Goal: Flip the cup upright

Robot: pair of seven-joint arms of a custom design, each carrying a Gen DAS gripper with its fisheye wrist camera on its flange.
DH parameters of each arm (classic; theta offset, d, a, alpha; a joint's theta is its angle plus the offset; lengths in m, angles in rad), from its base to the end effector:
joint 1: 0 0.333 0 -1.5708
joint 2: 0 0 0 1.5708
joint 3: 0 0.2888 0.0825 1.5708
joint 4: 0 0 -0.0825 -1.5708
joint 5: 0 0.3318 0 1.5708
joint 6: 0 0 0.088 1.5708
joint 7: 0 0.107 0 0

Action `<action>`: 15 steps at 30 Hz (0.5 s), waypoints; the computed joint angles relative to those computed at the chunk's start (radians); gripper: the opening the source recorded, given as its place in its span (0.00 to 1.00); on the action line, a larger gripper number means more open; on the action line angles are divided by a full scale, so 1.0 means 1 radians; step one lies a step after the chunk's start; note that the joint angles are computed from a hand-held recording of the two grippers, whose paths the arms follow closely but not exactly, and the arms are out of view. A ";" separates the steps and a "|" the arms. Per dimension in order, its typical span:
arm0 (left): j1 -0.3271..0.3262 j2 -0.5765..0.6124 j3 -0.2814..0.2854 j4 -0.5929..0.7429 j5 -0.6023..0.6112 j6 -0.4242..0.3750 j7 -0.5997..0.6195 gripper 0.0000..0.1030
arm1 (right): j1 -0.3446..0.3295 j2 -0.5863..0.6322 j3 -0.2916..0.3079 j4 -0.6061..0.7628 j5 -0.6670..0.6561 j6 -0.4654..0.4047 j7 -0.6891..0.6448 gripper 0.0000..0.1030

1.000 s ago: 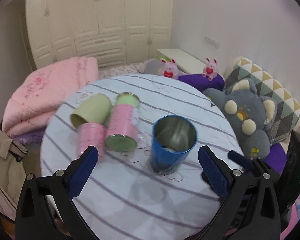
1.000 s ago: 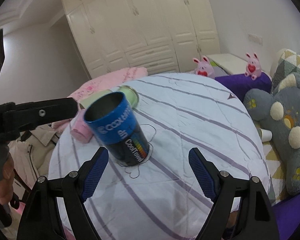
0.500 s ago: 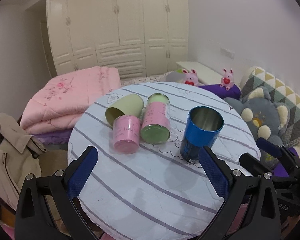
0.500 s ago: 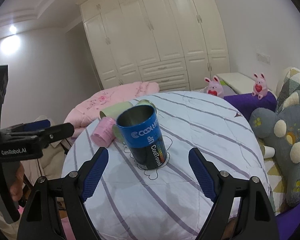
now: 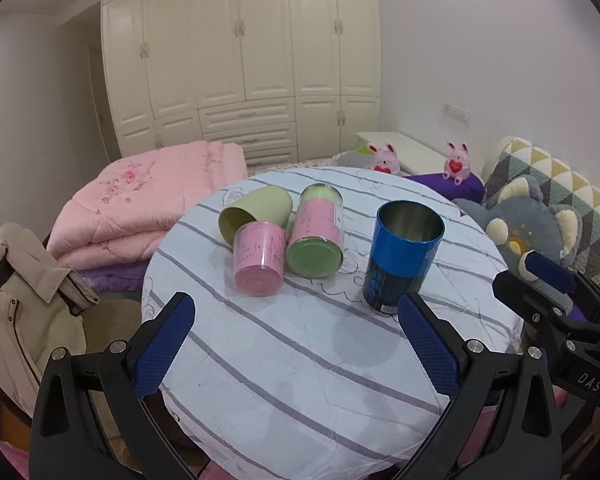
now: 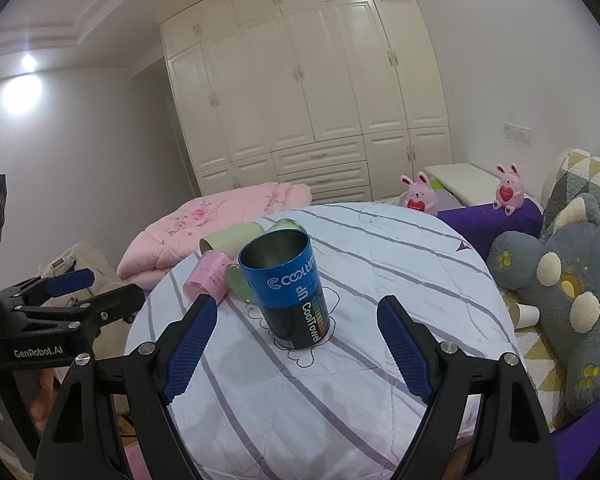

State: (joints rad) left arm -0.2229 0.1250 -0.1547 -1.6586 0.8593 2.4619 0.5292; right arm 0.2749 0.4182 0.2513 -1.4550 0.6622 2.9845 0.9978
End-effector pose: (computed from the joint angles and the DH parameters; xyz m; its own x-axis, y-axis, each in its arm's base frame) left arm 0.5547 -0.2148 0.5922 0.1958 -0.9797 -0.0429 -0.5698 -0.0781 -0.8181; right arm 0.6114 0.2620 0.5628 0.5196 -0.8271 -0.2143 -0.4422 -0.0457 -0.8957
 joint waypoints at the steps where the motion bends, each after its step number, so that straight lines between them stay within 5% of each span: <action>1: 0.000 0.001 0.000 0.001 -0.002 0.000 0.000 1.00 | 0.003 0.000 -0.004 -0.001 -0.005 0.000 0.004 0.82; 15: -0.002 0.014 0.003 0.009 -0.010 0.006 0.004 1.00 | 0.005 -0.007 -0.009 -0.006 -0.014 -0.013 0.021 0.82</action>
State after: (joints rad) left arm -0.2250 0.1391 -0.1520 -1.6500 0.8495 2.4681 0.5334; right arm 0.2795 0.4116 0.2422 -1.4614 0.6482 2.9719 1.0190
